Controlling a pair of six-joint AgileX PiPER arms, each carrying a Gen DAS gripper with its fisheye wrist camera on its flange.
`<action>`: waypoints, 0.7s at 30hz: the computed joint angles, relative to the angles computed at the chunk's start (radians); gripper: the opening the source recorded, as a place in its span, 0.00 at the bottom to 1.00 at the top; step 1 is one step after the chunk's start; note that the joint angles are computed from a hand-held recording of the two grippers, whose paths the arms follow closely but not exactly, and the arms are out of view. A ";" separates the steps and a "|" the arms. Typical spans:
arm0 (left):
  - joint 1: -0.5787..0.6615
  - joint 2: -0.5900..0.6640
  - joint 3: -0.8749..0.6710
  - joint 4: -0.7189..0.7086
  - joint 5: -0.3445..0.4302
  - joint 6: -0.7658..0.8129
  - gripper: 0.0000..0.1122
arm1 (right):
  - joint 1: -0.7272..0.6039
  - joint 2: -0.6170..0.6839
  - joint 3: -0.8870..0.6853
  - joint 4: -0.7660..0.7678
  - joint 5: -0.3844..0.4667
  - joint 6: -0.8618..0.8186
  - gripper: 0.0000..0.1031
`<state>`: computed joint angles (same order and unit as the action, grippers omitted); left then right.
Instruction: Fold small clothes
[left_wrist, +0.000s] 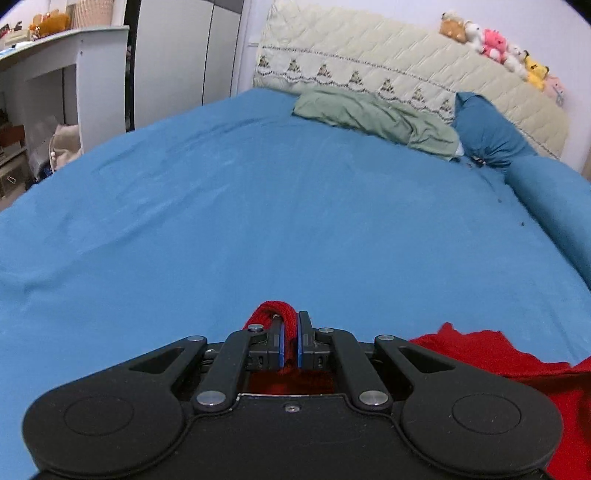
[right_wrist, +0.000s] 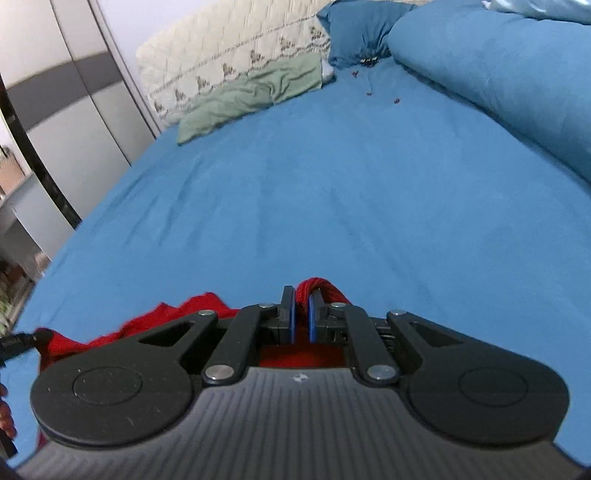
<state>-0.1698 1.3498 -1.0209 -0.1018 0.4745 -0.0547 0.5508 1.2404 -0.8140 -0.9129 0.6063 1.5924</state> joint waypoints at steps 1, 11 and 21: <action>-0.007 -0.001 0.005 0.021 -0.010 -0.018 0.07 | -0.002 0.024 -0.006 -0.008 0.007 -0.008 0.26; 0.048 -0.303 0.146 -0.147 0.065 0.270 0.76 | 0.295 -0.116 0.137 -0.311 0.177 0.272 0.94; 0.098 -0.337 0.347 -0.182 0.156 0.298 0.82 | 0.379 0.007 0.170 -0.011 0.219 0.345 0.94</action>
<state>-0.0716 1.0130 -0.6738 -0.2841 0.6310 0.2435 0.9299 1.2472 -0.6443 -0.9240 0.8256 1.9378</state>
